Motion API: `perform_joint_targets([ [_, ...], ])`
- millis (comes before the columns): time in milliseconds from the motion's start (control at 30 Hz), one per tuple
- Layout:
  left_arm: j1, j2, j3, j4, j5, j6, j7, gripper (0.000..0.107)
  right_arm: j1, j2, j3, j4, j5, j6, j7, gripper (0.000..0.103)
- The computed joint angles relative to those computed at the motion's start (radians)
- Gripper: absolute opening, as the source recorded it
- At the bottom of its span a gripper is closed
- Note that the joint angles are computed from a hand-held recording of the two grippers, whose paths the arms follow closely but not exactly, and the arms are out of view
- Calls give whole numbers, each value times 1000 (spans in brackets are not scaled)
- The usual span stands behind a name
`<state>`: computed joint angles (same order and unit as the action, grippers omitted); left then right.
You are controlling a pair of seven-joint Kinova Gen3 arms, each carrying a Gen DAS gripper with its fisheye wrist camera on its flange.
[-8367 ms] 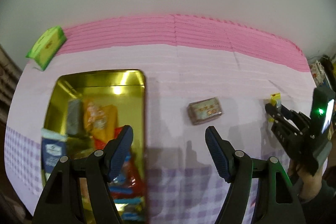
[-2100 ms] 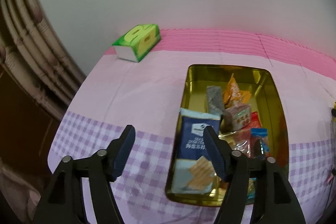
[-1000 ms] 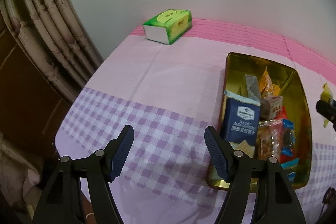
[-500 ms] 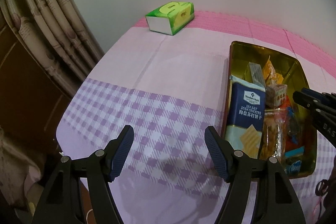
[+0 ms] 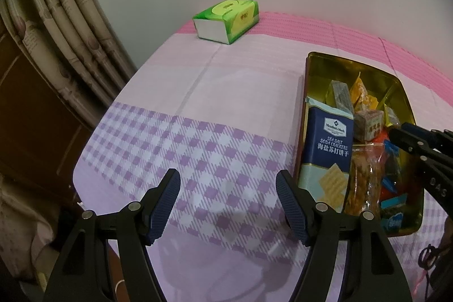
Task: Organize snacks
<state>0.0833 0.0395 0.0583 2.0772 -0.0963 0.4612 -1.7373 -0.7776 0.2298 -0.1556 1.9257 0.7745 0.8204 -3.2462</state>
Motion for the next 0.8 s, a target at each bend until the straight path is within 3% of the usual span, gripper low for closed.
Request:
perform_joint_targets([
  [33, 0, 0, 0, -1, 0, 3, 0, 70, -7, -5, -1, -4, 0, 12, -11, 31],
  [200, 6, -11, 3, 2, -18, 17, 10, 70, -34, -34, -24, -18, -7, 77, -74, 70],
  [367, 5, -29, 5, 10, 2, 34, -23, 71, -59, -48, -63, -48, -49, 165, -76, 89],
  [567, 12, -58, 13, 23, 16, 51, -57, 73, -74, -63, -93, -47, -121, 193, -91, 96],
  [800, 25, -79, 17, 34, 46, 59, -95, 73, -83, -54, -98, -37, -154, 179, -97, 97],
])
